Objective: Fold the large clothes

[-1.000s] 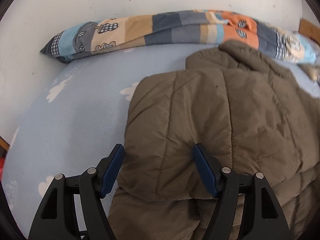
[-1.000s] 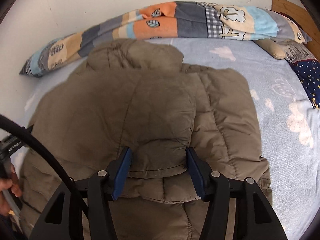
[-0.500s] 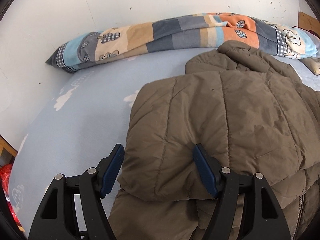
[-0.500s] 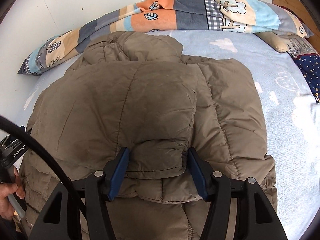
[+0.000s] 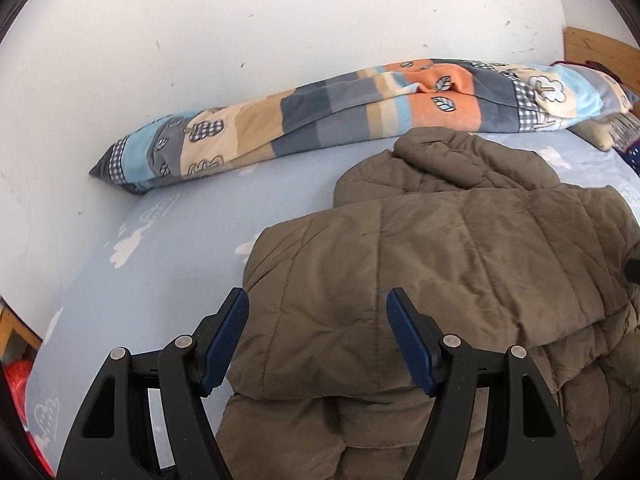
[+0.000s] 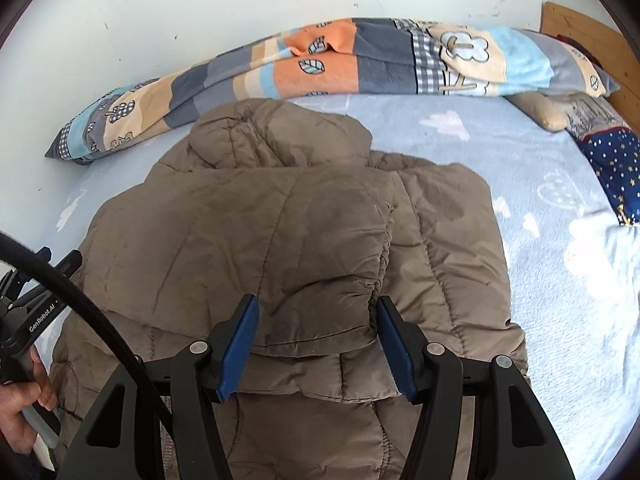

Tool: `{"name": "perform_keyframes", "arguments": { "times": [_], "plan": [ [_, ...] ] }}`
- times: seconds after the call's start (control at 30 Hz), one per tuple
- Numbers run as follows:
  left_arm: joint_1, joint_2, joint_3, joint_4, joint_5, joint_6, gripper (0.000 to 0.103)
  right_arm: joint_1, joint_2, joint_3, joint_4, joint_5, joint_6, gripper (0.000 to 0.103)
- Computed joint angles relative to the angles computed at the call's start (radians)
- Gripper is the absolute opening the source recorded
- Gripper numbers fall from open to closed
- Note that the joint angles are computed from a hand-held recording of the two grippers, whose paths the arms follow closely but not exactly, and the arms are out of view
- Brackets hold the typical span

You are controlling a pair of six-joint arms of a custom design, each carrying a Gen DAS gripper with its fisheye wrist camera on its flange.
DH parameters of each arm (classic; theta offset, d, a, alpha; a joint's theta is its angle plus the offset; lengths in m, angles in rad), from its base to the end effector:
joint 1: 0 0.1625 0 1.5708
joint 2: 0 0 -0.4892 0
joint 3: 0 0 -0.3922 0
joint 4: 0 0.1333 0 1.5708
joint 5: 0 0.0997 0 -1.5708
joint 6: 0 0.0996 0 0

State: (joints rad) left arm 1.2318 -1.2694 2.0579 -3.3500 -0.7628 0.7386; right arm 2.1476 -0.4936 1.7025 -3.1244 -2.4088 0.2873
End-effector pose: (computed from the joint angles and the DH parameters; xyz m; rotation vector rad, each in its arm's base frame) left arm 0.0161 -0.5718 0.3971 0.6368 1.9756 -0.8993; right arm 0.4238 -0.5427 -0.0015 0.1614 -2.3926 0.8238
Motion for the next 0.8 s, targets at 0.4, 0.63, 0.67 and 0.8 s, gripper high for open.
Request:
{"name": "perform_keyframes", "arguments": {
  "times": [0.4,0.63,0.67,0.8],
  "plan": [
    [-0.019,-0.001,0.028,-0.021,-0.007,0.025,0.07,0.011,0.007,-0.01,-0.011,-0.016,-0.028,0.064],
    [-0.017,0.003,0.03,-0.019,-0.002,0.029,0.071,0.004,0.01,-0.013,0.016,-0.021,-0.019,0.064],
    [-0.017,0.004,0.03,-0.019,-0.001,0.028,0.07,0.003,0.01,-0.014,0.024,-0.021,-0.014,0.064],
    [-0.014,0.008,0.028,-0.016,0.002,0.031,0.071,-0.004,0.009,-0.013,0.047,-0.018,0.005,0.064]
  ]
}}
